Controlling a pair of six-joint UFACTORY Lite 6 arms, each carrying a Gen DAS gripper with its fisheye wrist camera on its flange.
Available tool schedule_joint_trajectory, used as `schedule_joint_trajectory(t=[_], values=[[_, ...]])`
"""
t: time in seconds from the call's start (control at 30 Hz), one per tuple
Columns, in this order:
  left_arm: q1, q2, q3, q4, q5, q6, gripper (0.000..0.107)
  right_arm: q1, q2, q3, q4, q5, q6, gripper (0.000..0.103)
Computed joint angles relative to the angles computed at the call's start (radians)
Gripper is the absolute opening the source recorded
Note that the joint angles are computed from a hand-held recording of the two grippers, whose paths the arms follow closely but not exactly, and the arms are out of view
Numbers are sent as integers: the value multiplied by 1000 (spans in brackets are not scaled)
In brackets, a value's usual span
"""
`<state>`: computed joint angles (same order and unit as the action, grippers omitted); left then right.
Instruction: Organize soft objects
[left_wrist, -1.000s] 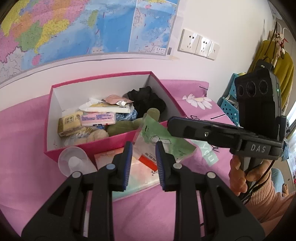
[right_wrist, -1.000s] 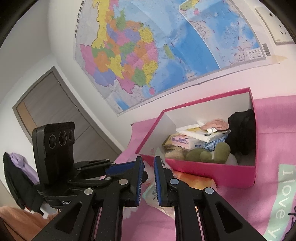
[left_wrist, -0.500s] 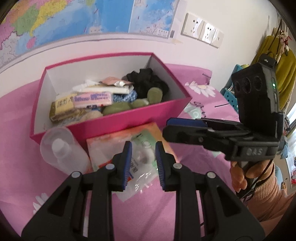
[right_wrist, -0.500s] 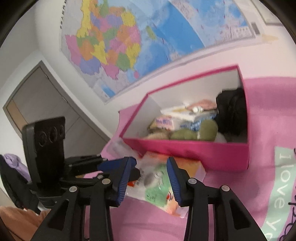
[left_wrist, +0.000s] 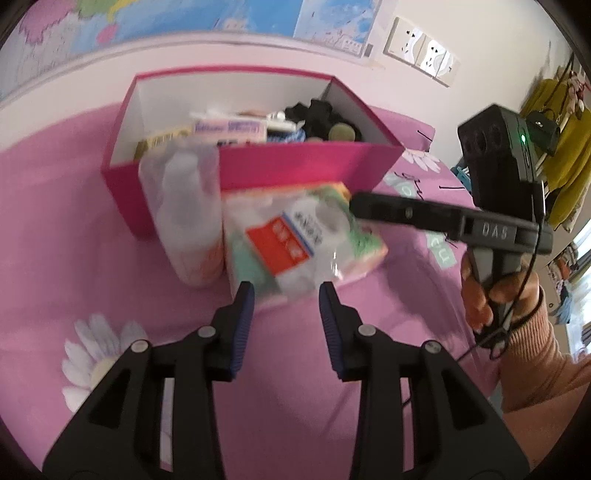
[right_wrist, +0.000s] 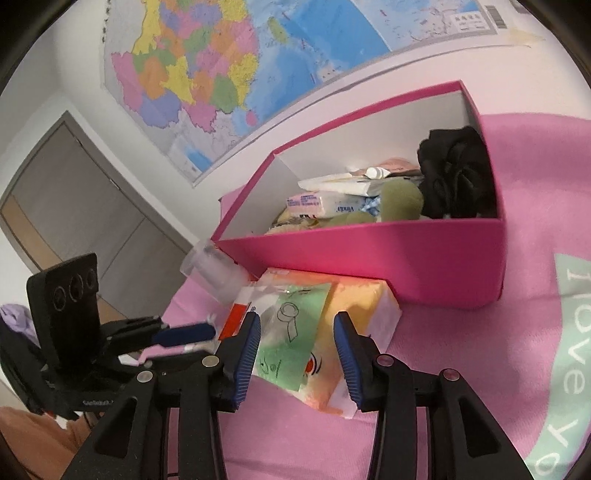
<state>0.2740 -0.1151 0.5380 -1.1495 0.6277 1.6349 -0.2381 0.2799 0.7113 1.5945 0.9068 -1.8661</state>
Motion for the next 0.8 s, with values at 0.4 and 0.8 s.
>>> schedule_joint_trajectory(t=[0.4, 0.8], values=[[32, 153, 81, 8, 116, -14, 44, 105, -68, -40, 50, -79, -103, 52], [4, 110, 49, -32, 45, -16, 18, 108, -55, -35, 69, -82, -124, 52]])
